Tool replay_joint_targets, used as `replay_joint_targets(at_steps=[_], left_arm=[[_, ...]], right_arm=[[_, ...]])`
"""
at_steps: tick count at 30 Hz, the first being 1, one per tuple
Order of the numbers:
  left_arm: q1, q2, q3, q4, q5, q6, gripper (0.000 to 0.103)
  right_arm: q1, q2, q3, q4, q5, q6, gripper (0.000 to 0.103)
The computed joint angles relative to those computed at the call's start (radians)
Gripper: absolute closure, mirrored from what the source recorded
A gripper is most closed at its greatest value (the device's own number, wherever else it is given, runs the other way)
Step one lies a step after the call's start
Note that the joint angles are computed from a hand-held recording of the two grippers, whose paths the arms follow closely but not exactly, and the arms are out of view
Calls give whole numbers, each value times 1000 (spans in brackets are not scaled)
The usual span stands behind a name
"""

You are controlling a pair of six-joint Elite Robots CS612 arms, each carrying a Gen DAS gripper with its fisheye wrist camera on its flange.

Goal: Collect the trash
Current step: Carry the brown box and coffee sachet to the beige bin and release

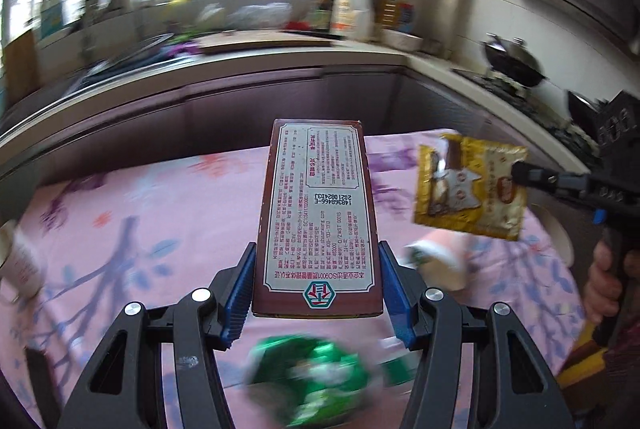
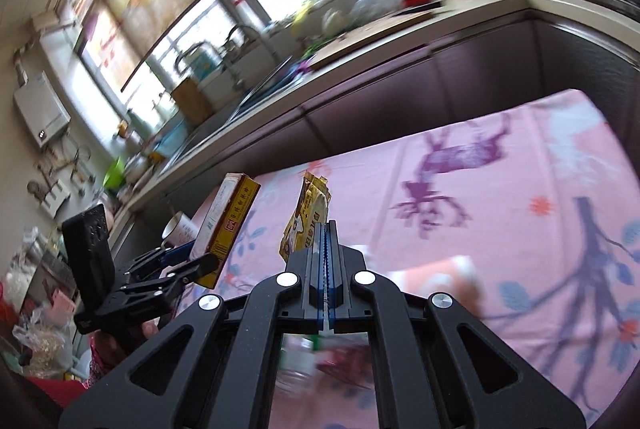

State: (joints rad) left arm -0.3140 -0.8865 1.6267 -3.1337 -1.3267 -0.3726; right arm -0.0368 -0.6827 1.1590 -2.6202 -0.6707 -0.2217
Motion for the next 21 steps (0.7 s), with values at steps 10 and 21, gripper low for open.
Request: replay_joint_targets(at_steps=[10,21], left_arm=[[-73,108,-243,169,-128,128,45],[-159,315,-646,453,-290,300,45]], right_arm=[[-119,12,50,-182,-16,173,102],[-248,40,82,-376,-172,384,102]])
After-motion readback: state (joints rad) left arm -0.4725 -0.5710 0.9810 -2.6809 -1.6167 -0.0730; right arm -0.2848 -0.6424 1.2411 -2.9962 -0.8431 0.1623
